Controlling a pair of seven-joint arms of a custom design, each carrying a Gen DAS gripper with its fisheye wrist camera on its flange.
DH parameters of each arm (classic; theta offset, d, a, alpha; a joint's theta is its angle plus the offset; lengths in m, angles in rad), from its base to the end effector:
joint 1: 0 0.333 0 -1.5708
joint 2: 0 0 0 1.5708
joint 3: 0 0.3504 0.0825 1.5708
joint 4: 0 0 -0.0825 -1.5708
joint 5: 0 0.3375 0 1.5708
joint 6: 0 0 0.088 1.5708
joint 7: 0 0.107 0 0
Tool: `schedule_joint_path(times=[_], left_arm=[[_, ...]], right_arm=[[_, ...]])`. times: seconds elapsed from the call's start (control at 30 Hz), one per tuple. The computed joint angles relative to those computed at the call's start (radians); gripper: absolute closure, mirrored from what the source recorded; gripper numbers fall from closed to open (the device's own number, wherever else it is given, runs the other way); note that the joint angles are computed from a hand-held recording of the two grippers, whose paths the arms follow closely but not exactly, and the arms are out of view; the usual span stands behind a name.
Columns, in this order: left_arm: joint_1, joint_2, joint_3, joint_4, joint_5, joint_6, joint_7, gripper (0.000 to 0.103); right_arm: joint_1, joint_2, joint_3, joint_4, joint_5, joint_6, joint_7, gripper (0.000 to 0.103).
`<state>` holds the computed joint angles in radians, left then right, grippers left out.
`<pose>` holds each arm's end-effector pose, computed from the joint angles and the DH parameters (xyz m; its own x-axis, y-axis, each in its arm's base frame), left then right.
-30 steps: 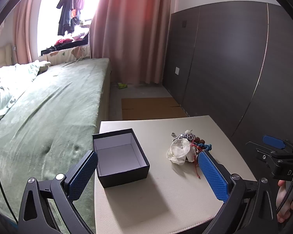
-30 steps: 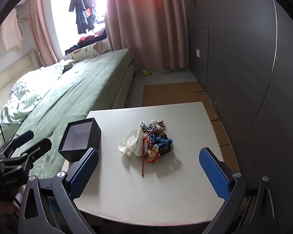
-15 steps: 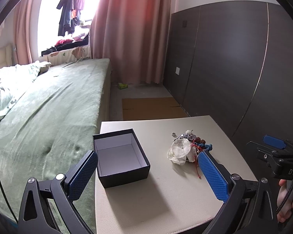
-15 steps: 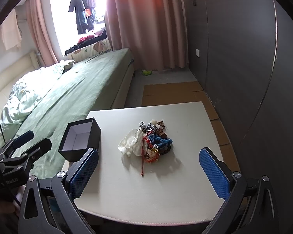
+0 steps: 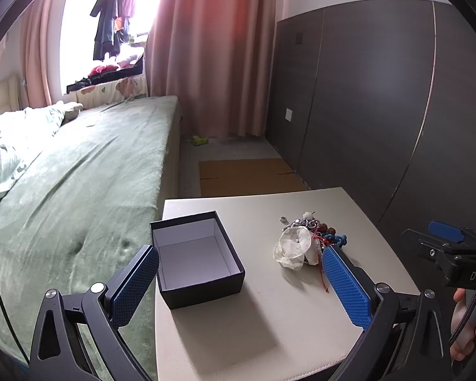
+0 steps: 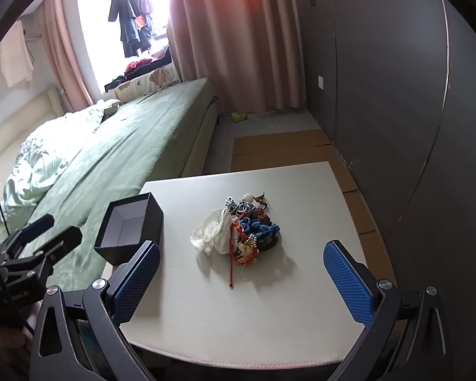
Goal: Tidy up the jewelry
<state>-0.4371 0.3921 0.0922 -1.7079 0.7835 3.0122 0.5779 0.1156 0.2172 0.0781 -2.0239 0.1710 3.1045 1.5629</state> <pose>0.6094 -0.2857 0.5108 -0.1531 -0.9844 0.0866 -0.5809 0.0188 -0.8137 0.6015 0.0993 0.5089 0.0890 -0.9856 -0.1441 -0.6627 0.0494 -0.7472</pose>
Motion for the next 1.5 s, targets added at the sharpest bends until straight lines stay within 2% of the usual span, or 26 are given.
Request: schedule_joint_path(times=[0.17, 0.27, 0.43, 0.5, 0.7, 0.77, 0.83, 0.9, 1.07, 1.27, 1.47, 1.5], left_arm=[[0.035, 0.020, -0.044, 0.026, -0.067, -0.010, 0.071, 0.000], [0.051, 0.041, -0.069, 0.053, -0.131, -0.011, 0.127, 0.001], [0.062, 0.106, -0.107, 0.130, -0.251, -0.036, 0.234, 0.010], [0.082, 0.138, -0.148, 0.173, -0.317, -0.066, 0.302, 0.016], [0.085, 0.220, -0.191, 0.276, -0.451, -0.111, 0.428, 0.027], [0.074, 0.246, -0.188, 0.309, -0.480, -0.127, 0.450, 0.031], [0.065, 0.275, -0.187, 0.356, -0.501, -0.163, 0.478, 0.038], [0.056, 0.310, -0.190, 0.411, -0.516, -0.205, 0.509, 0.040], [0.046, 0.390, -0.206, 0.533, -0.554, -0.289, 0.579, 0.042], [0.030, 0.494, -0.216, 0.697, -0.599, -0.394, 0.634, 0.043], [0.014, 0.655, -0.231, 0.977, -0.656, -0.561, 0.679, 0.061], [0.013, 0.681, -0.234, 1.025, -0.667, -0.590, 0.689, 0.069]], right_arm=[[-0.031, 0.017, 0.021, 0.025, 0.050, -0.008, -0.006, 0.000], [-0.088, 0.036, 0.076, 0.053, 0.126, -0.018, -0.041, 0.000], [-0.127, 0.077, 0.101, 0.106, 0.208, -0.049, -0.057, 0.002], [-0.153, 0.093, 0.127, 0.128, 0.254, -0.068, -0.086, 0.004], [-0.159, 0.137, 0.122, 0.188, 0.344, -0.121, -0.099, 0.006], [-0.152, 0.159, 0.108, 0.215, 0.355, -0.142, -0.081, 0.010], [-0.155, 0.178, 0.106, 0.243, 0.369, -0.172, -0.076, 0.014], [-0.152, 0.204, 0.095, 0.278, 0.375, -0.211, -0.058, 0.016], [-0.132, 0.248, 0.064, 0.332, 0.358, -0.261, -0.016, 0.017], [-0.145, 0.286, 0.076, 0.377, 0.373, -0.302, -0.001, 0.017], [-0.153, 0.336, 0.079, 0.438, 0.395, -0.353, 0.027, 0.017], [-0.153, 0.343, 0.079, 0.447, 0.396, -0.361, 0.031, 0.017]])
